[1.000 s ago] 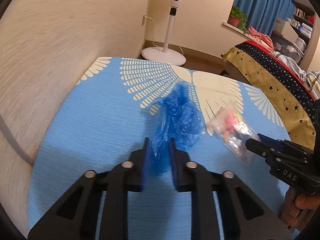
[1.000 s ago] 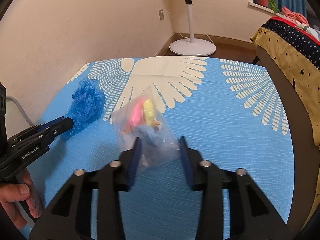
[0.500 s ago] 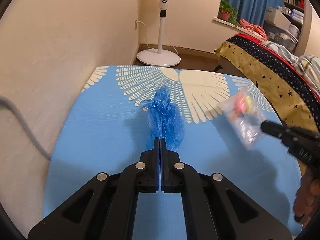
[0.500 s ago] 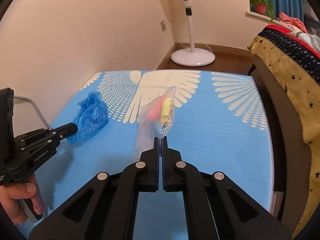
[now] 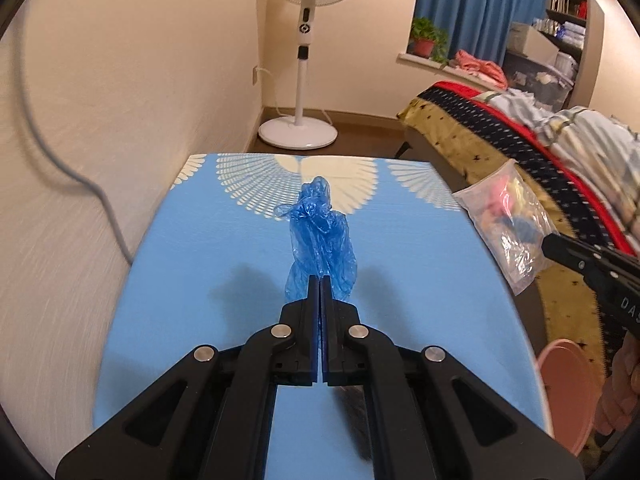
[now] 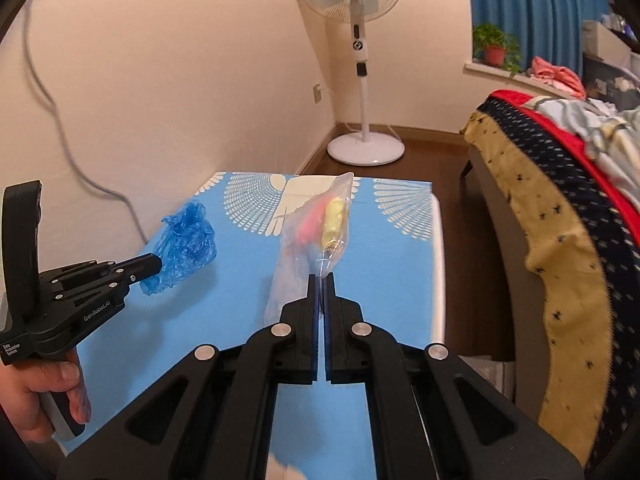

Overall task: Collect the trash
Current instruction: 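Lift the blue plastic and clear bag and carry them over the pink bucket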

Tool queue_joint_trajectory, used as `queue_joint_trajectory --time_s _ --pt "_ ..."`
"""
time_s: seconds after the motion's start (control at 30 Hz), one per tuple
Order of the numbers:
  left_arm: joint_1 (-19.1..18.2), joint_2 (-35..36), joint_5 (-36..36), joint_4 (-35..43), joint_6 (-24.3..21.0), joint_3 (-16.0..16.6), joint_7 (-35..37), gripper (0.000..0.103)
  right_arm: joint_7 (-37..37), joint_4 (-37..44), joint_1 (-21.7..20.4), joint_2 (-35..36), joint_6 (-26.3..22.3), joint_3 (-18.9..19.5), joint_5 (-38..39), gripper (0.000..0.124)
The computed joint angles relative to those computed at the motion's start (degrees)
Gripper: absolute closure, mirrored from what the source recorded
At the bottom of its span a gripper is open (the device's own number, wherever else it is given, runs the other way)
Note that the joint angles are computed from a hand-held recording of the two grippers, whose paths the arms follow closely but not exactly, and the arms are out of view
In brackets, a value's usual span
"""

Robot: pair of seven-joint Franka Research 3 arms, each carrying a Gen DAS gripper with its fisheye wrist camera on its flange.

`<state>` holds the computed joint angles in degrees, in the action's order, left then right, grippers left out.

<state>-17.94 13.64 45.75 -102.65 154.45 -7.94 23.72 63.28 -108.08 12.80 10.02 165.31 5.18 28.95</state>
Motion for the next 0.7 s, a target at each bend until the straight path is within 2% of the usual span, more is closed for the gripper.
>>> queue_joint_trajectory --time_s 0.17,0.37,0.57,0.7 --pt "-1.89 -5.14 4.17 -5.44 0.3 -1.14 -7.56 0.103 -2.11 -10.17 -0.12 -9.22 2.41 -0.39 4.79 0.122" --pt "-3.08 -9.26 9.6 -10.32 -1.2 -4.35 -15.02 0.103 -3.72 -20.94 2.04 -19.2 4.92 -3.42 9.46 0.122" --pt "-4.15 -10.95 13.05 -12.82 -2.07 -6.91 -21.41 0.103 -2.13 -29.33 3.48 -27.16 7.01 -5.8 9.36 0.122" --pt "-5.21 -11.12 15.95 -13.45 -2.41 -8.15 -25.69 0.103 1.71 -34.9 2.43 -31.96 9.67 -5.45 6.86 0.122"
